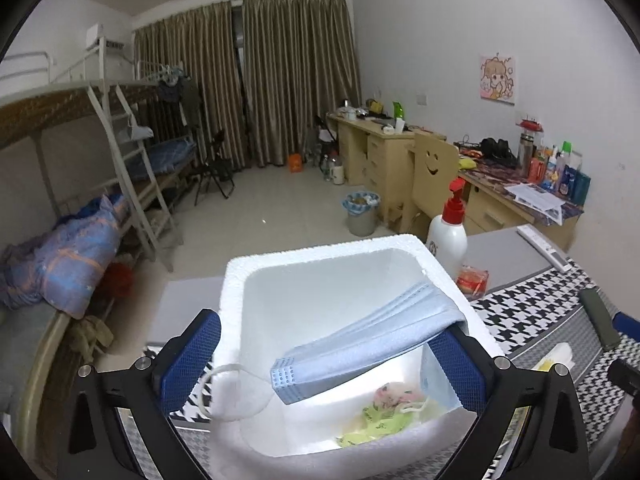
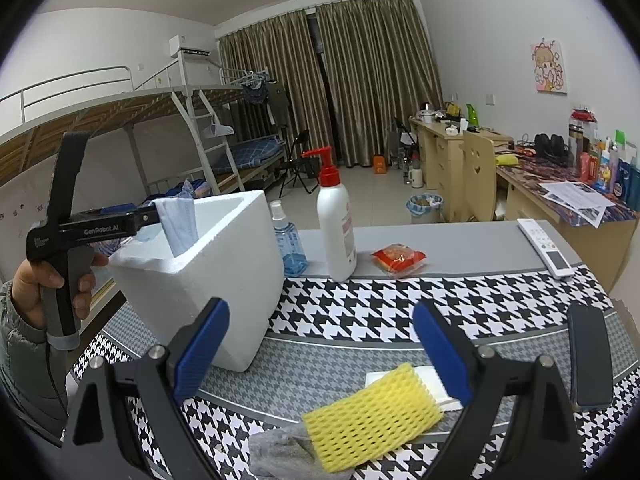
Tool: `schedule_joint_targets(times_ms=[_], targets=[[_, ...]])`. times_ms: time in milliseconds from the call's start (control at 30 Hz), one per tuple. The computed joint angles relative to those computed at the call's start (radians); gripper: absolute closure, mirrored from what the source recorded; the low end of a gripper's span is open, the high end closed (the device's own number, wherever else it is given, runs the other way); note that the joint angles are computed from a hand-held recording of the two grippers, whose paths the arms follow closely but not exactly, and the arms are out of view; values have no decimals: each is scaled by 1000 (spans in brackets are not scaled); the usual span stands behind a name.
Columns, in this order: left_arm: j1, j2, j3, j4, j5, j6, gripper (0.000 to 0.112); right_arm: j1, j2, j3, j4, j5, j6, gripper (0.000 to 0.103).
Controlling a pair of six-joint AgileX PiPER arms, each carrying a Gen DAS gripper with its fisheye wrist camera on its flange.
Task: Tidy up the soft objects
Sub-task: 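Lower the blue mask into the foam box and open the left tool, then withdraw the open left tool from the box toward the grey cloth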
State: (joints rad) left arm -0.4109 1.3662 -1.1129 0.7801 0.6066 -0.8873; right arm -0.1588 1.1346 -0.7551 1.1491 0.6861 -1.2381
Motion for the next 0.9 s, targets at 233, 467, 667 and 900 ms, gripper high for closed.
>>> schedule_joint_targets(times_ms=[233,467,667,900], targets=[[15,-25,12,-107,-15,129,10,-8,0,0,7,10,-8,8],[-53,-66,63,16,41,53,10,-14,0,3,21,25,-28,8],[-88,-94,105,84,93,22,10,-3,-5,6,32,33,-34,8],[-141,-152,147,101,111,5,10,-18,-28,19,43,54,-46,8]])
